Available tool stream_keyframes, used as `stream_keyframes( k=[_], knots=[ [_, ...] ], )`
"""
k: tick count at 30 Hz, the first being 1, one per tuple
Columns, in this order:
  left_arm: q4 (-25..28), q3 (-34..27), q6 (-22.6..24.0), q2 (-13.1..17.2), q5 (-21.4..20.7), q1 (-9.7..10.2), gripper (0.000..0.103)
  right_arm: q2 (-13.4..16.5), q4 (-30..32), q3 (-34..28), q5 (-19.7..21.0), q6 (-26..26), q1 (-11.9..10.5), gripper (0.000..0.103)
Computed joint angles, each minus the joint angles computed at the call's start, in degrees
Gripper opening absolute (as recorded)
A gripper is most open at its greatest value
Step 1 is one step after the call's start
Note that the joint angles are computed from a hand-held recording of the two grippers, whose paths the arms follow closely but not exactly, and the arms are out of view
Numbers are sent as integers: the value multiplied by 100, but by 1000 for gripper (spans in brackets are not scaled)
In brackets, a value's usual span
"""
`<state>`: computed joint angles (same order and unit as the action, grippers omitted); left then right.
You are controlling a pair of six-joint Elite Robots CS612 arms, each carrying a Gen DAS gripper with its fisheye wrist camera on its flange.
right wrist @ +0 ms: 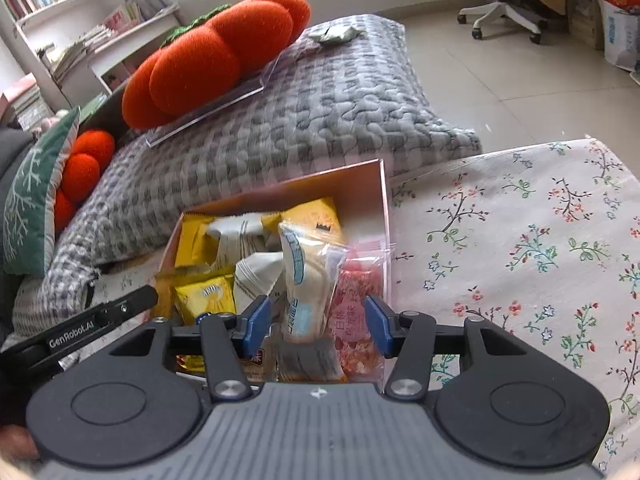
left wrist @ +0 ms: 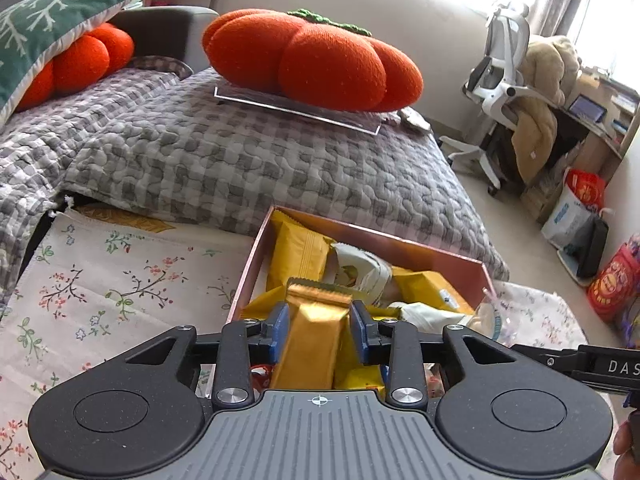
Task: Organize snacks
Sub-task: 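Lower both packs into the box and open both tools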
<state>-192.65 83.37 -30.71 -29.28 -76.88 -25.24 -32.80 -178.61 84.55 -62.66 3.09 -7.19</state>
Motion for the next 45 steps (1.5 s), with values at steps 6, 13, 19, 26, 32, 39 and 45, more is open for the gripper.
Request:
stream_keyframes(
  k=[6, 13, 19, 26, 32, 39, 45],
  knots=[
    [-9, 186, -129, -133, 97, -4, 34, -96, -22, 134, -44, 4, -5, 51],
    [1438, 312, 345, -385, -628, 6, 32, -194, -57, 272, -106, -217, 21, 53],
    [1750, 190, 279, -283, -483, 4, 31, -187, -16, 264, -91, -261, 33, 53],
    [1955, 107, 711, -194, -125, -106, 35, -144, 93, 211, -106, -222, 26, 53],
    [1805, 153, 575, -217, -78, -94, 28, -232, 160, 278, 70, -260, -11, 57],
    [1422, 294, 781, -342, 168, -160, 28, -359, 369, 403, -49, -636, 6, 74],
    [1164, 199, 789, -301, 169, -148, 28, -345, 385, 391, -106, -777, 29, 78]
  ],
)
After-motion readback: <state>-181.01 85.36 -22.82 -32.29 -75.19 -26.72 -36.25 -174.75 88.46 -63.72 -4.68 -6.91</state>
